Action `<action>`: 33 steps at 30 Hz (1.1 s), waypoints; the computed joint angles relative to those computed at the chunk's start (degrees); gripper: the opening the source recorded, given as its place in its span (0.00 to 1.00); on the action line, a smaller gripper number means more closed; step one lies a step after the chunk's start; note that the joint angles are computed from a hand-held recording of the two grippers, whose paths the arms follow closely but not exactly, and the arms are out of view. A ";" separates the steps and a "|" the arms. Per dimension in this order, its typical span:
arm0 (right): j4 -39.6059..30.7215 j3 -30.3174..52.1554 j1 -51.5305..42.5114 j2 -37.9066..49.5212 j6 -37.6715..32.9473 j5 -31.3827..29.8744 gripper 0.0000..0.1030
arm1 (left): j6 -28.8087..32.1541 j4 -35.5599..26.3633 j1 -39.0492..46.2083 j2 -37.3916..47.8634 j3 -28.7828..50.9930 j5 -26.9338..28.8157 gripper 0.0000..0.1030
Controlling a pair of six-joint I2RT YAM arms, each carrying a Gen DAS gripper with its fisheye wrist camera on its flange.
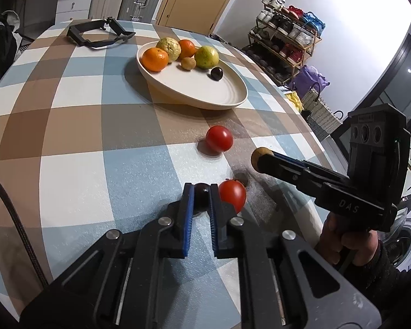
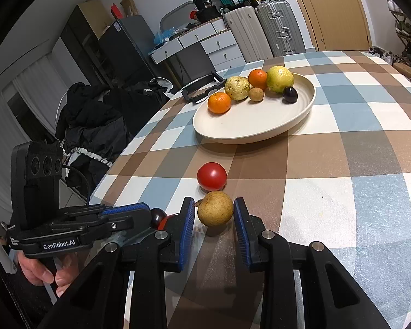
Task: Organize fruits
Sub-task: 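Carry the kiwi and plum onto the cream plate and open both tools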
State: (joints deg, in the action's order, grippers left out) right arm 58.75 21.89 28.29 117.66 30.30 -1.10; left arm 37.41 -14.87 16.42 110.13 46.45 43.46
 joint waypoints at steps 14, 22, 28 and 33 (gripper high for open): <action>-0.04 -0.13 0.01 -0.13 0.20 -0.06 0.29 | -0.29 0.69 -1.75 1.40 -0.35 -1.15 0.23; 0.08 0.15 0.23 0.25 0.49 0.08 0.29 | 0.13 -0.26 -2.84 2.61 0.93 -0.72 0.20; 0.53 0.06 -0.21 0.33 0.90 -0.86 0.29 | -1.46 -0.83 -1.55 0.78 2.35 0.72 0.19; -1.11 0.05 -2.76 -2.46 -0.22 -3.27 0.29 | -4.74 -1.12 -1.49 -0.60 6.52 1.88 0.19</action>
State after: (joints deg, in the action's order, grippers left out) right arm 57.64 21.94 25.53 115.21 30.08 -4.37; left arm 32.67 -15.99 14.93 109.53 52.97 45.34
